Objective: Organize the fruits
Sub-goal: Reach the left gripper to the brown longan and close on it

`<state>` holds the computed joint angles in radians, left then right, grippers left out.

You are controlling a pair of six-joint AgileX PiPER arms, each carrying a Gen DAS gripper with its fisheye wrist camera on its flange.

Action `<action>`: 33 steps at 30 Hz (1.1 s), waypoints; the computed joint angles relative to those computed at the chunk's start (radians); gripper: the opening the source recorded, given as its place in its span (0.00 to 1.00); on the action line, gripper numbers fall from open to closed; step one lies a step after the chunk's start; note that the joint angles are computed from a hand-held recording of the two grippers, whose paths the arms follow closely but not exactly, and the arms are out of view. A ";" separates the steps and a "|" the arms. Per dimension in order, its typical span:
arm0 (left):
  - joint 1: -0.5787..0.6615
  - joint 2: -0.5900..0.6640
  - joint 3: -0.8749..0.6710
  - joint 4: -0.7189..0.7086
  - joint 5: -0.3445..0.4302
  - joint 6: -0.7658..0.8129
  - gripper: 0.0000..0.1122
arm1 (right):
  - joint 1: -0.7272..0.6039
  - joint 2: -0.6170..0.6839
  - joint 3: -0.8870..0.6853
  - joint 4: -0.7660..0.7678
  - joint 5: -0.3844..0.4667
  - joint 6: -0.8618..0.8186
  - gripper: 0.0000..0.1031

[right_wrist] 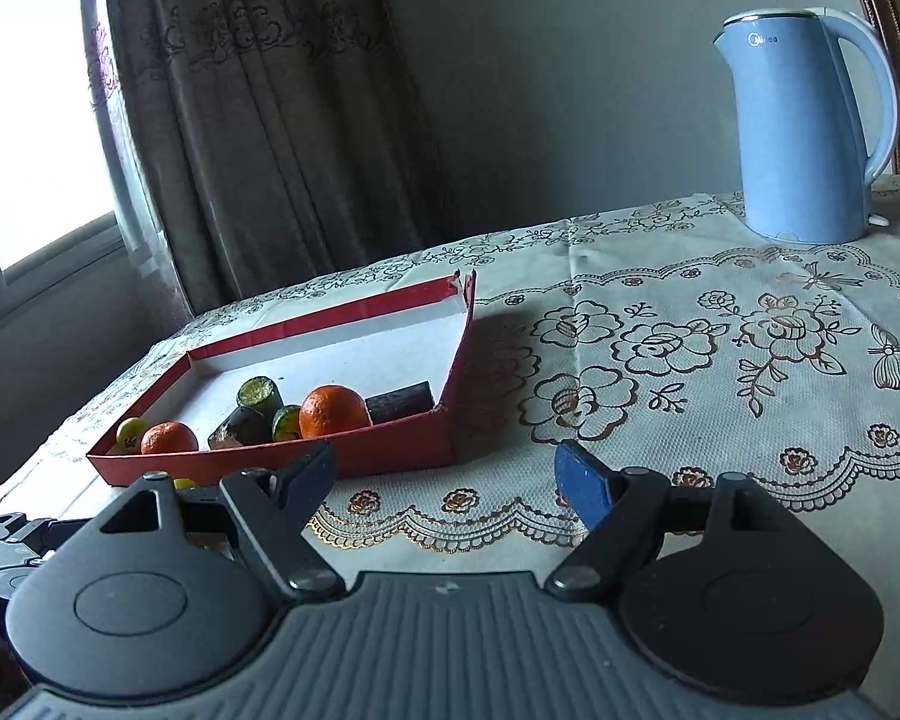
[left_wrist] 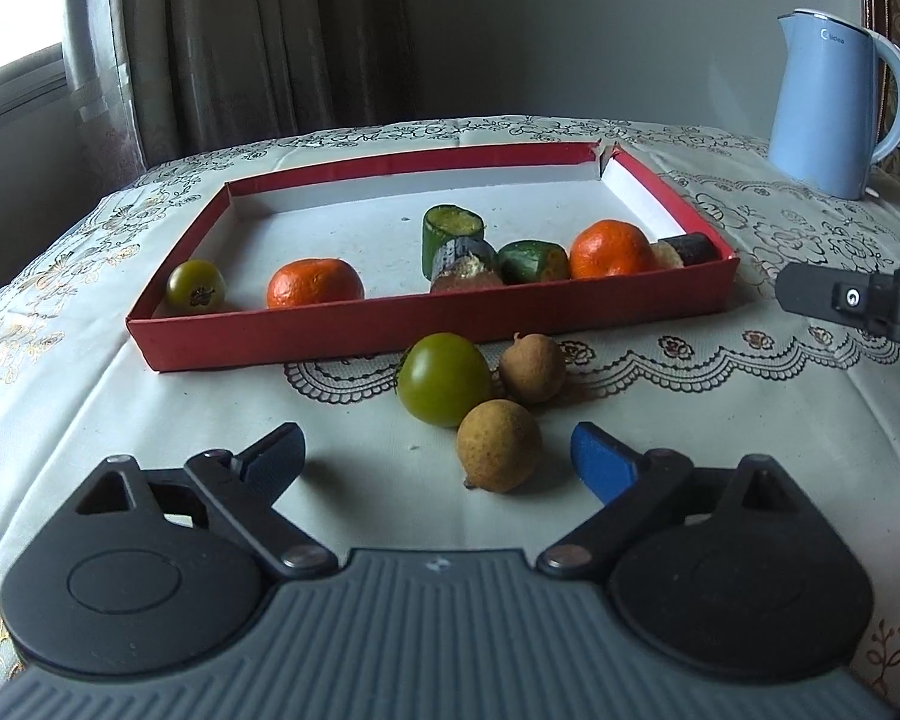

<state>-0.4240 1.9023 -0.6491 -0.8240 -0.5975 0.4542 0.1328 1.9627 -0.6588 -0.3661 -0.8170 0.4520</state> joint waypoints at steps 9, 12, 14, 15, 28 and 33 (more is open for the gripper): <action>-0.020 -0.002 0.025 0.046 -0.039 -0.027 0.73 | 0.023 -0.009 -0.038 0.013 0.118 -0.002 0.86; -0.023 -0.002 0.030 0.061 -0.046 -0.037 0.70 | 0.048 -0.015 -0.067 0.060 0.212 -0.028 0.86; -0.021 -0.003 0.035 0.079 -0.048 -0.049 0.69 | 0.066 -0.019 -0.079 0.104 0.259 -0.068 0.86; -0.019 -0.004 0.038 0.092 -0.049 -0.059 0.67 | 0.076 -0.021 -0.086 0.129 0.289 -0.091 0.86; -0.005 -0.009 0.065 0.204 -0.066 -0.139 0.36 | 0.217 -0.052 -0.061 0.648 0.390 -0.613 0.99; 0.008 -0.017 0.077 0.246 -0.064 -0.176 0.29 | 0.211 -0.051 -0.064 0.626 0.396 -0.592 1.00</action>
